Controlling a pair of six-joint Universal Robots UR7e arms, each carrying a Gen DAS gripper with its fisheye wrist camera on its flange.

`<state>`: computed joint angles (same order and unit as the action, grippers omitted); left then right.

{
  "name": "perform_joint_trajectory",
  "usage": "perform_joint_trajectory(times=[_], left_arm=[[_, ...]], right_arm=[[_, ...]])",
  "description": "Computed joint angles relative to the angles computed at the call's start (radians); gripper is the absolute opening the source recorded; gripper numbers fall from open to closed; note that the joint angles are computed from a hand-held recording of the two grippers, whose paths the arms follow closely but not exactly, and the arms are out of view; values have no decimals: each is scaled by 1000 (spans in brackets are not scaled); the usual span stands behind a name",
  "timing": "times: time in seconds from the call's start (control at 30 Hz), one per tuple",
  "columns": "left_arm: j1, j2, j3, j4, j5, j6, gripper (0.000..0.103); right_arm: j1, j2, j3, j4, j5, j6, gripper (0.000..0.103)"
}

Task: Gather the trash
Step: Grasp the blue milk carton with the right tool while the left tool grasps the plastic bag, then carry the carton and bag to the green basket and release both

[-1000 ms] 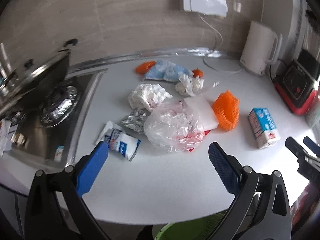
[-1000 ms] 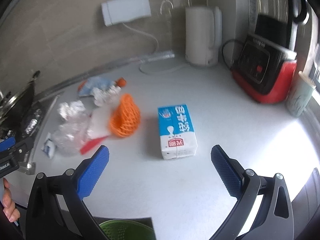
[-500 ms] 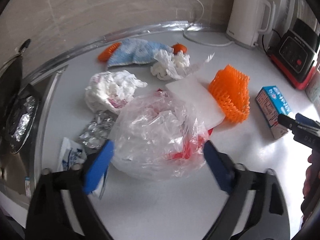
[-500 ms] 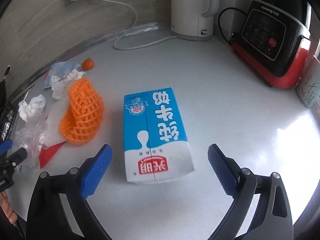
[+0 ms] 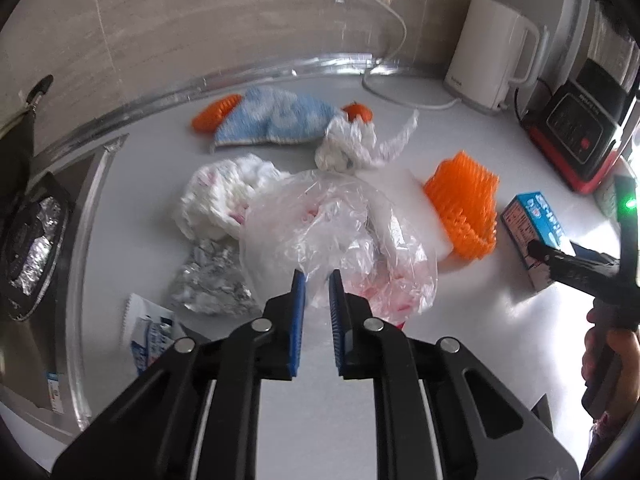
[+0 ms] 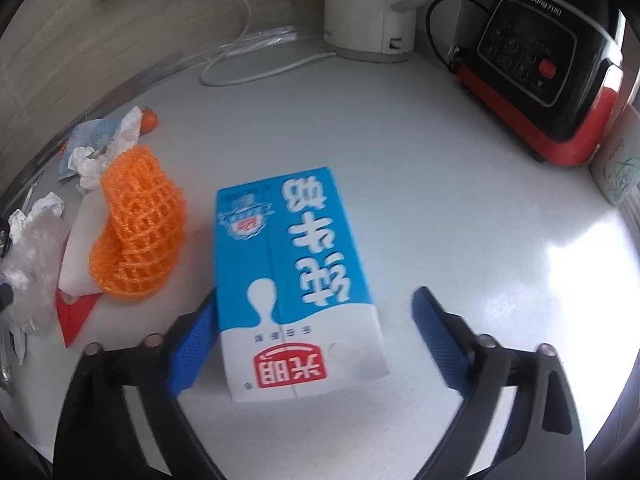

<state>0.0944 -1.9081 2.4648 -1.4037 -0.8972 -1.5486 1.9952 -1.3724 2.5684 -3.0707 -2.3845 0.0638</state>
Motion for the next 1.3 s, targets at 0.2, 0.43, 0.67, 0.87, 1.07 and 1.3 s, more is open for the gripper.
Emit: perform_joint_trajectory(times=[0.2, 0.43, 0.67, 0.87, 1.07, 1.3], left_arm=[[-79, -59, -33, 99, 10, -45, 11], [-170, -116, -76, 199, -2, -98, 11], [-327, -85, -115, 260, -87, -169, 11], [-477, -42, -103, 168, -213, -179, 11], [-622, 46, -94, 64, -344, -227, 11], [-743, 129, -97, 28, -466, -369, 11]], right_arm=[[-24, -18, 2, 10, 54, -15, 69], [23, -90, 20, 36, 66, 10, 66], [138, -272, 47, 219, 75, 93, 66], [274, -483, 67, 528, 102, 203, 66], [416, -718, 66, 940, 186, 351, 66], [532, -819, 98, 1197, 323, 436, 66]])
